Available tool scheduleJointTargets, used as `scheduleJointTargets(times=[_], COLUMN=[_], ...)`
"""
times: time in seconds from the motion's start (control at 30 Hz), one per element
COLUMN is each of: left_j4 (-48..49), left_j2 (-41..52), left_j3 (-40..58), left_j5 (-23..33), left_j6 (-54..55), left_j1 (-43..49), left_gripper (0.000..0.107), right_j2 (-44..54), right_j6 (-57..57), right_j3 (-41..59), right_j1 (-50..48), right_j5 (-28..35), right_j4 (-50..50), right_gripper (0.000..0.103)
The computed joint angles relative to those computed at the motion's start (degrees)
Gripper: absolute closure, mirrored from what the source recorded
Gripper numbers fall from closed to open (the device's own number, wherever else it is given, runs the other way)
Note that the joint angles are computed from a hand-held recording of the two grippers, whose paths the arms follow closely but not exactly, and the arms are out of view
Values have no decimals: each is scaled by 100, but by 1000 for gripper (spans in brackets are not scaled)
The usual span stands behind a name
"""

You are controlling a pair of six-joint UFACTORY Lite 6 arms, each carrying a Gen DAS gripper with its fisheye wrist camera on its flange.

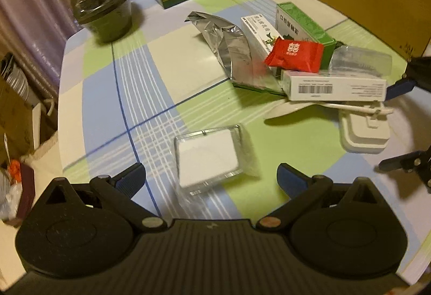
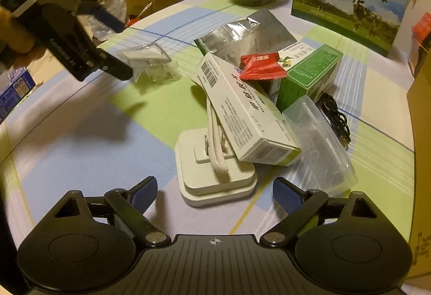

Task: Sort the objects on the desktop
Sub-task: 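Reach the left tool to the clear plastic box while the right tool approaches the white plug, then grasp the clear plastic box with the left tool while the right tool grasps the white plug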

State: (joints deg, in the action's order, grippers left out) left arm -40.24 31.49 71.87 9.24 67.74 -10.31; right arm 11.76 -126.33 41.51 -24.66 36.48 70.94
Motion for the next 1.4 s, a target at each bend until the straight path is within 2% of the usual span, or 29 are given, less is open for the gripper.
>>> scheduleJointTargets(times=[0.1, 0.17, 0.23, 0.3, 0.47, 0.63, 0.77, 0.83, 1.0, 1.13, 1.4], left_j4=[1084, 1039, 711, 914, 1743, 1567, 1871, 1887, 2047, 2183, 2053], left_j2=[435, 687, 845, 1065, 1658, 2149, 2539, 2669, 2501, 2035, 647], left_j3=[599, 933, 1152, 1497, 2384, 3045, 3606, 3846, 3636, 2989, 913], left_j5=[289, 555, 747, 1084, 1726, 2159, 2550, 2733, 2607, 2466, 1754], left_j6=[-733, -300, 648, 1103, 1249, 1629, 1590, 1464, 1337, 1255, 828], left_j1=[-26, -19, -3, 23, 79, 159, 188, 208, 154, 100, -314], left_gripper=[5, 6, 6, 6, 8, 9, 18, 26, 40, 43, 44], right_j2=[101, 127, 151, 173, 244, 317, 340, 366, 483, 460, 41], right_j6=[119, 181, 226, 247, 235, 337, 281, 308, 558, 652, 997], right_j3=[144, 203, 257, 298, 316, 334, 346, 377, 521, 554, 307], right_j1=[67, 108, 144, 164, 157, 103, 75, 74, 131, 205, -215], right_j5=[13, 19, 45, 65, 67, 124, 145, 148, 158, 75, 186], right_j4=[-151, -261, -370, -440, -378, -427, -417, -417, -440, -356, -1248], right_gripper=[13, 13, 13, 13, 13, 13, 14, 16, 24, 38, 39])
